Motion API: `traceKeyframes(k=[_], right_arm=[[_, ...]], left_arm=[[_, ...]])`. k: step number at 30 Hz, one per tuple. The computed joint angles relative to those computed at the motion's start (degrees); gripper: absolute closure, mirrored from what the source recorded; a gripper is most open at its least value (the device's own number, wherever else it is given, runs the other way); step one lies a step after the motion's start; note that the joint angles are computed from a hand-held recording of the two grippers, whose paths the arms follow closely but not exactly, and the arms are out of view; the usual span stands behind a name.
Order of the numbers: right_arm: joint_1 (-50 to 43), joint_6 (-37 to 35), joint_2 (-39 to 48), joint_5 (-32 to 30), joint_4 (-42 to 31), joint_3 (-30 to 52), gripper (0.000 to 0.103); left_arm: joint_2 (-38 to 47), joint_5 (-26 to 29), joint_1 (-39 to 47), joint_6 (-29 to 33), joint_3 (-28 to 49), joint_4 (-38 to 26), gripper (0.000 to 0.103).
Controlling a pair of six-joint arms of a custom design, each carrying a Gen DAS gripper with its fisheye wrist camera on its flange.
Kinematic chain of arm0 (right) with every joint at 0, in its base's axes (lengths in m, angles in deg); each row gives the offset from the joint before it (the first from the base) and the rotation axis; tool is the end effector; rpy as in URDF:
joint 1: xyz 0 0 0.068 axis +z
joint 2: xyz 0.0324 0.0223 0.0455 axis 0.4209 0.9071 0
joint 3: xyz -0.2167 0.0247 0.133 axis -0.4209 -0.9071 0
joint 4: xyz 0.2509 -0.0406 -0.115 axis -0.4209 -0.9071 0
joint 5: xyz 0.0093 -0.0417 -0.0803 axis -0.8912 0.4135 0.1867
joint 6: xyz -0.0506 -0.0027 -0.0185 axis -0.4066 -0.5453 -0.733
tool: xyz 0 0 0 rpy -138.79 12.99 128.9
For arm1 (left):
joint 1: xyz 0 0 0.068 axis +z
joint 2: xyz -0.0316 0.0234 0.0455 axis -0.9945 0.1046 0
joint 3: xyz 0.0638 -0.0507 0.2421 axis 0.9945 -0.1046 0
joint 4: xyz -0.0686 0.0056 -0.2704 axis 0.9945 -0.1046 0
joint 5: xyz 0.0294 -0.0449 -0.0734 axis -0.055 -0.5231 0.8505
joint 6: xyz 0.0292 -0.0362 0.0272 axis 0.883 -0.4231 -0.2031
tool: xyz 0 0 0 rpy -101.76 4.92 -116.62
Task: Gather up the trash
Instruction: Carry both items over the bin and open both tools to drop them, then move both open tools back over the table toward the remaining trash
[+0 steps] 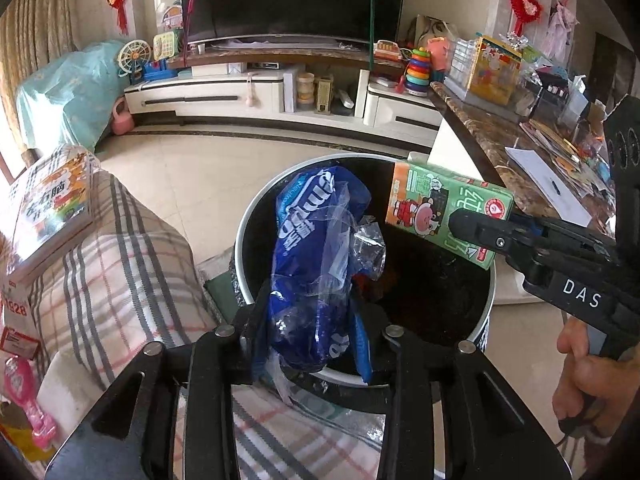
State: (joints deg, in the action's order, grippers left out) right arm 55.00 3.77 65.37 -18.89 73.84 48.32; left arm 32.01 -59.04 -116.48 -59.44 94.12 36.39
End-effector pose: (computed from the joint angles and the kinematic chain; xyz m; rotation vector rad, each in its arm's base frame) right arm 0.2940 0.1543 0.1012 0.3689 2.2404 0.1685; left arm 0.3516 -0.2299 0.1308 0.8709 2.3054 -0.3805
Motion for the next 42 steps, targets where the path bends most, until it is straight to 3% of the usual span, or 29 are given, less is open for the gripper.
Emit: traceKeyframes(k=[2, 4, 10, 17, 28, 42], right_arm=[[-0.7, -0.2, 0.1, -0.8, 0.7, -0.2, 0.066], [-1.1, 0.3, -0.5, -1.3, 1.3, -1.0, 0.052], [0.6, 2.0, -3.2, 1.1, 3.1, -4.1, 0.034], [5.7, 5.9, -5.2, 5.3, 6.3, -7.0, 0.017], [14.6, 10.3, 2.4, 6.4, 7.9, -1.2, 0.013], [20.6, 10.4, 14.4, 4.1, 5.9, 12.2, 0.013]], left_arm=[[0.1, 0.4, 0.2, -0.2, 0.2, -0.3, 0.057], [-0.7, 0.5, 0.4, -0.5, -0.8, 0.4, 0.038], [-4.4, 2.1, 2.0, -1.5, -6.0, 2.7, 0.036], [-13.1, 5.0, 6.5, -3.2, -17.7, 6.7, 0.034], [-25.6, 11.0, 19.5, -4.2, -33.2, 10.3, 0.034], [-30.4, 17.0, 36.2, 3.0, -40.0, 9.1, 0.034]])
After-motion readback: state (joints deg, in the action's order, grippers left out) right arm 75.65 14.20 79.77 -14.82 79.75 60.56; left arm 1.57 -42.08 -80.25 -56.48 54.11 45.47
